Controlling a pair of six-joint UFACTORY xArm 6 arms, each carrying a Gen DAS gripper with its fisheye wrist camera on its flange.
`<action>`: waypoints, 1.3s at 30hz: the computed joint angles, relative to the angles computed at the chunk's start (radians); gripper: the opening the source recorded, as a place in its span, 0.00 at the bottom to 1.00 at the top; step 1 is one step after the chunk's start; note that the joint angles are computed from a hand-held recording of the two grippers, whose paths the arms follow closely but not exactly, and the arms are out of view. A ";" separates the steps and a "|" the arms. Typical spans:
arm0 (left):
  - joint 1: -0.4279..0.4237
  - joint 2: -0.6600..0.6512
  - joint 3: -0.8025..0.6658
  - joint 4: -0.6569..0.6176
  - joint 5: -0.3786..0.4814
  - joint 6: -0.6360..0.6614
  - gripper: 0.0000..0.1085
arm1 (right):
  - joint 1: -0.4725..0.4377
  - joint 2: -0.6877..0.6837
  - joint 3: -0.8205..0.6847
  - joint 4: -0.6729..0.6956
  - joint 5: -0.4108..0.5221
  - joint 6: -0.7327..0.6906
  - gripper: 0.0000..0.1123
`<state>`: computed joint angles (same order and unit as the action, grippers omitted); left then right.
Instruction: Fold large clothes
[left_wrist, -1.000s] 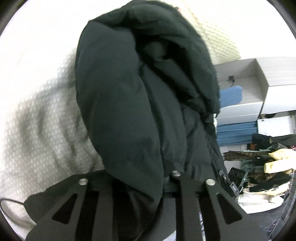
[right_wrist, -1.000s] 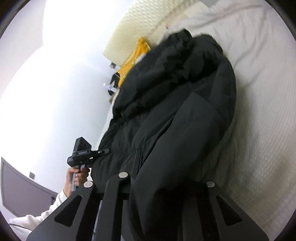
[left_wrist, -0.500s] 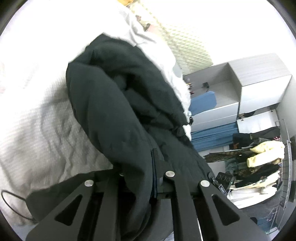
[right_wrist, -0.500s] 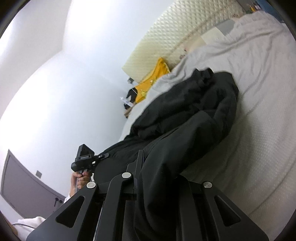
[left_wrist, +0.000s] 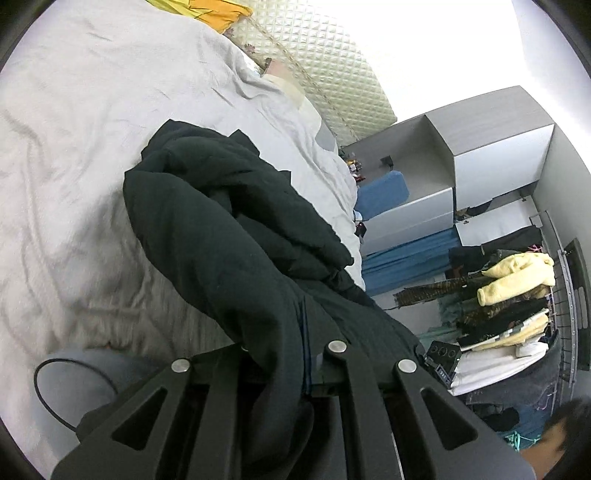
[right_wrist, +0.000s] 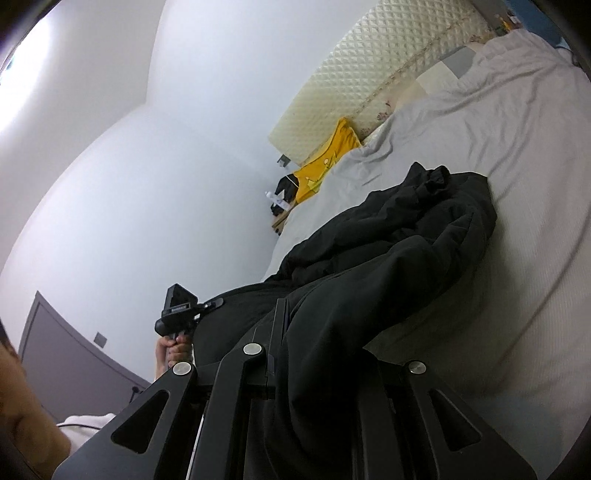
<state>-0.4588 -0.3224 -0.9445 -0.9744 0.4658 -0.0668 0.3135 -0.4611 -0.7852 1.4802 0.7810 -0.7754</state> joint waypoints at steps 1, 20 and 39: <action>-0.001 -0.014 0.008 0.009 0.005 -0.009 0.05 | 0.007 -0.017 0.012 -0.010 -0.013 0.019 0.10; 0.120 0.268 -0.307 0.135 0.097 -0.130 0.08 | -0.077 0.426 -0.422 0.009 0.045 0.161 0.22; 0.200 0.676 -0.764 0.445 0.283 -0.471 0.16 | -0.095 1.046 -1.060 -0.316 0.010 0.643 0.22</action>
<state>-0.2585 0.3539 -1.7084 -0.5292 0.7490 -0.5375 0.2186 0.5850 -1.8452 1.1641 0.7910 -0.1326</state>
